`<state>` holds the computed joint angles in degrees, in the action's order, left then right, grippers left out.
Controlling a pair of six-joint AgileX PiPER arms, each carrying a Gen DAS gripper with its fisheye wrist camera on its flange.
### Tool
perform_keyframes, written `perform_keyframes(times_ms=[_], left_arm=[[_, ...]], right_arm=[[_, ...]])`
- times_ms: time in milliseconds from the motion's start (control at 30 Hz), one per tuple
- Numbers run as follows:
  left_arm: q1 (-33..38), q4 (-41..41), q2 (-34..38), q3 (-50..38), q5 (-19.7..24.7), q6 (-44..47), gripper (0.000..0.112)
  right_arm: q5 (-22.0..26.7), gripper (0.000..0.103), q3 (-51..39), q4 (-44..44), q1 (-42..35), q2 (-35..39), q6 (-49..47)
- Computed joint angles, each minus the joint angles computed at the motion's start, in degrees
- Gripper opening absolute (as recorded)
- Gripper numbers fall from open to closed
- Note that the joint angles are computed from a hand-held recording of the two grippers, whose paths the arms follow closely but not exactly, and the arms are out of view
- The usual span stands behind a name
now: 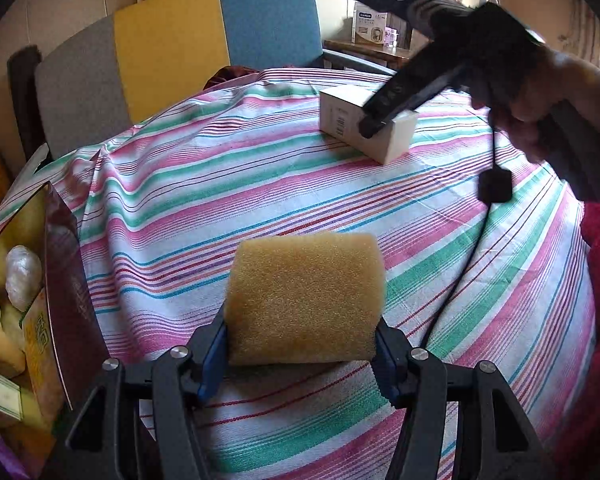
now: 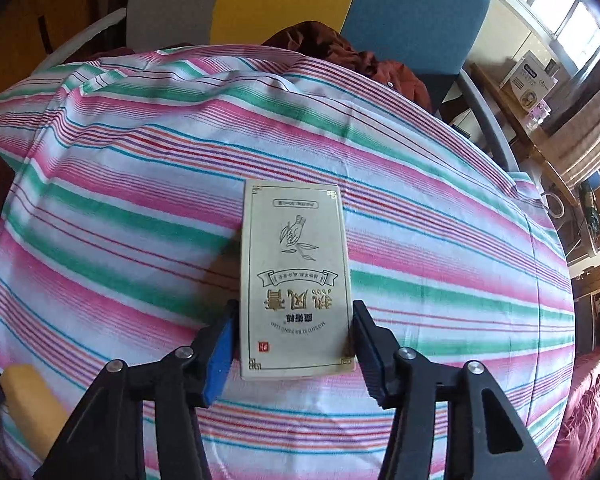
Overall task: Organize objects
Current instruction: 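Grasp the white printed box with the right gripper, then carry the yellow sponge into the tray and release it while the right gripper holds the white box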
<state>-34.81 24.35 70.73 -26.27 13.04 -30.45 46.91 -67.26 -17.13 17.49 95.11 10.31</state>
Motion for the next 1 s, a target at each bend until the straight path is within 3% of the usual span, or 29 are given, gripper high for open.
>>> perform_keyframes(times_ms=[300, 500, 667, 1000], left_arm=[[0.32, -0.98, 0.13, -0.28, 0.18, 1.37, 0.061], [-2.59, 3.79, -4.63, -0.36, 4.73, -4.68, 0.060], [-7.47, 8.95, -11.26, 0.35, 10.11, -11.28, 0.060], [-8.60, 3.24, -24.22, 0.89, 19.61, -6.27, 0.060]], right_arm=[[0.62, 0.053, 15.07, -4.24, 9.44, -13.51, 18.58], [-0.88, 0.053, 18.21, -10.85, 15.38, -14.99, 28.14], [-2.74, 0.053, 19.39, -10.96, 15.00, -15.85, 29.00], [-2.58, 0.052, 20.18, -20.24, 22.08, -17.89, 37.05]])
